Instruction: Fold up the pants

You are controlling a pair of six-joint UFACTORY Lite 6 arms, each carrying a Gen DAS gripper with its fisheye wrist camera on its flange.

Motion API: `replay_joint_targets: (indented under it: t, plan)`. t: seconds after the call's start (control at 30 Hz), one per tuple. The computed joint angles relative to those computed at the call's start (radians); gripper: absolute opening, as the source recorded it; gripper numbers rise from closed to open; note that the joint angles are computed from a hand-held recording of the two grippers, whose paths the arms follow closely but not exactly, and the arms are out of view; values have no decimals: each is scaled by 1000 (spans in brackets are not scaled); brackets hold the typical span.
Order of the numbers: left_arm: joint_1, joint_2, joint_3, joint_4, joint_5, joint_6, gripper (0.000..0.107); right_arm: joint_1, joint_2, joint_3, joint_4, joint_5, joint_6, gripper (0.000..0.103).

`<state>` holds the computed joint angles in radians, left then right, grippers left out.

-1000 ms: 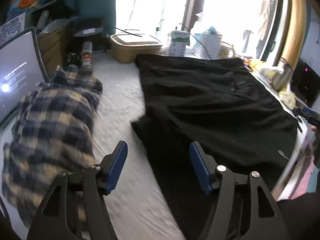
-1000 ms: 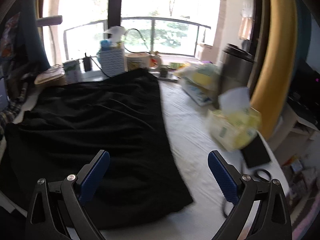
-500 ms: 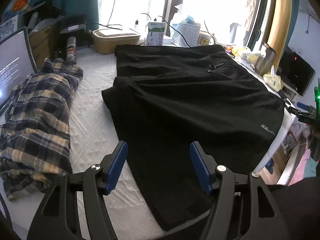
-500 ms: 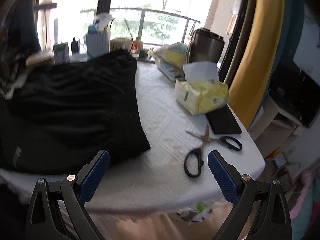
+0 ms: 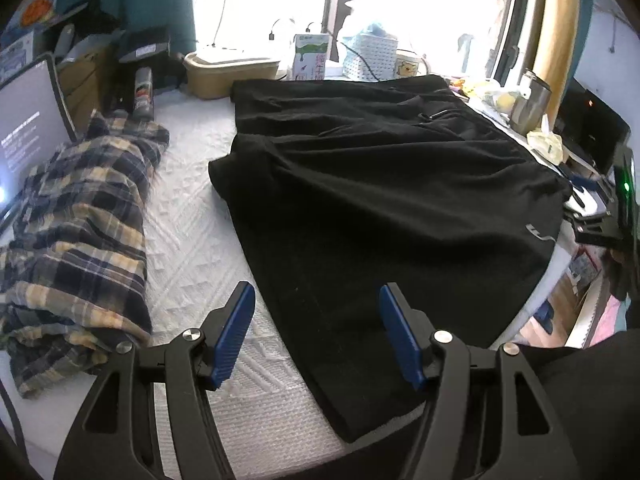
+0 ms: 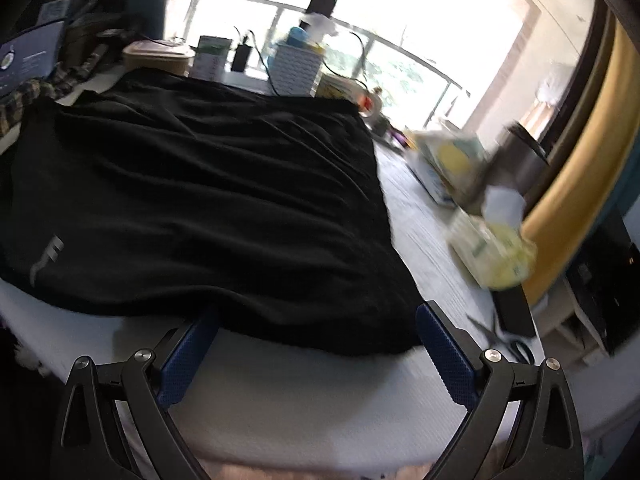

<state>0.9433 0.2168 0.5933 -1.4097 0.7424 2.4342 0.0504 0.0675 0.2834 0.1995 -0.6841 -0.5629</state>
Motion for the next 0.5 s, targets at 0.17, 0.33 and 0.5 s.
replay_joint_targets:
  t: [0.17,0.33,0.5]
  plan:
    - [63,-23,-30,100,54,48,65,-5,-25,33,-7,46,22,99]
    - [101,-11,-49,192,62,83,65,-26,-28,80,-15,119,60,99]
    - [93,-101,-132,178,94,167,65,-27,8,167,-20,196,104,99]
